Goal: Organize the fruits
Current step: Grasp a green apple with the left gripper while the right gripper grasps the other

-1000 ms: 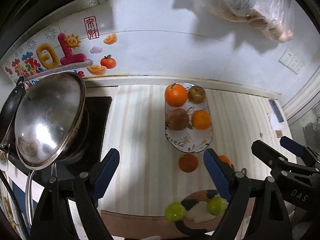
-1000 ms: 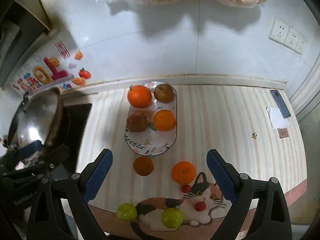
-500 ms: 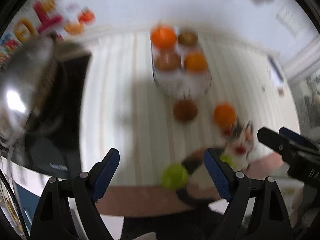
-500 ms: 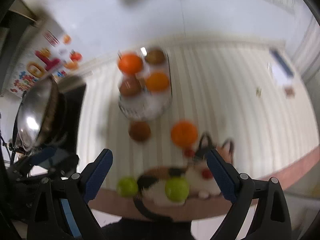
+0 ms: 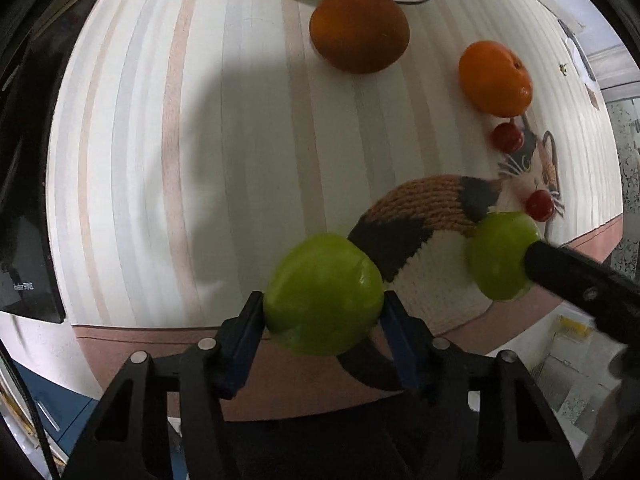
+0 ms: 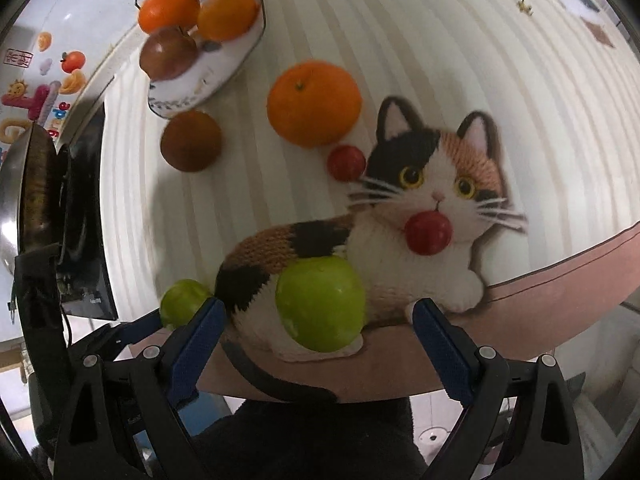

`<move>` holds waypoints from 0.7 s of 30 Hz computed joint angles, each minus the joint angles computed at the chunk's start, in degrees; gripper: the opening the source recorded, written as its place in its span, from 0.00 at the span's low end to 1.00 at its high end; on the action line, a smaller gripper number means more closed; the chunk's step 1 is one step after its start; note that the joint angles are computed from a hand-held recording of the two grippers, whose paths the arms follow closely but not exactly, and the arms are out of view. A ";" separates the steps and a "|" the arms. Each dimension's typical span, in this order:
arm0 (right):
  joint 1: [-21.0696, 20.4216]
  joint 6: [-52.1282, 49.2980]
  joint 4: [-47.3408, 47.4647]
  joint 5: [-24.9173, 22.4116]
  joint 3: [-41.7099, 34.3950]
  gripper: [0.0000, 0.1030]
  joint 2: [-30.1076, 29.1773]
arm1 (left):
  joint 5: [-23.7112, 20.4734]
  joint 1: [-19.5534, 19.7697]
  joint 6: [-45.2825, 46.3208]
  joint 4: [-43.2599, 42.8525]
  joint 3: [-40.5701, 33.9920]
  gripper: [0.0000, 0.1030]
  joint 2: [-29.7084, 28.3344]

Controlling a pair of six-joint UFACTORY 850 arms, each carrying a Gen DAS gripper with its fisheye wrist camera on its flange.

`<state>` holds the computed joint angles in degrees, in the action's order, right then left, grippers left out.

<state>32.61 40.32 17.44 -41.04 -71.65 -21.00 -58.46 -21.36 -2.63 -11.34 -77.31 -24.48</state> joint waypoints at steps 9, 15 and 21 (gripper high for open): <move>0.85 -3.57 0.61 1.78 -0.81 0.59 -3.00 | 2.40 0.34 -3.85 2.97 -0.24 0.54 0.16; 1.36 -3.62 -1.23 0.10 -2.83 0.59 -4.26 | 2.21 -0.09 -4.28 3.90 -1.16 0.54 -0.38; 1.15 -6.24 0.12 -1.04 -4.66 0.58 -6.14 | 2.15 -0.11 -4.70 4.14 -1.38 0.53 -0.53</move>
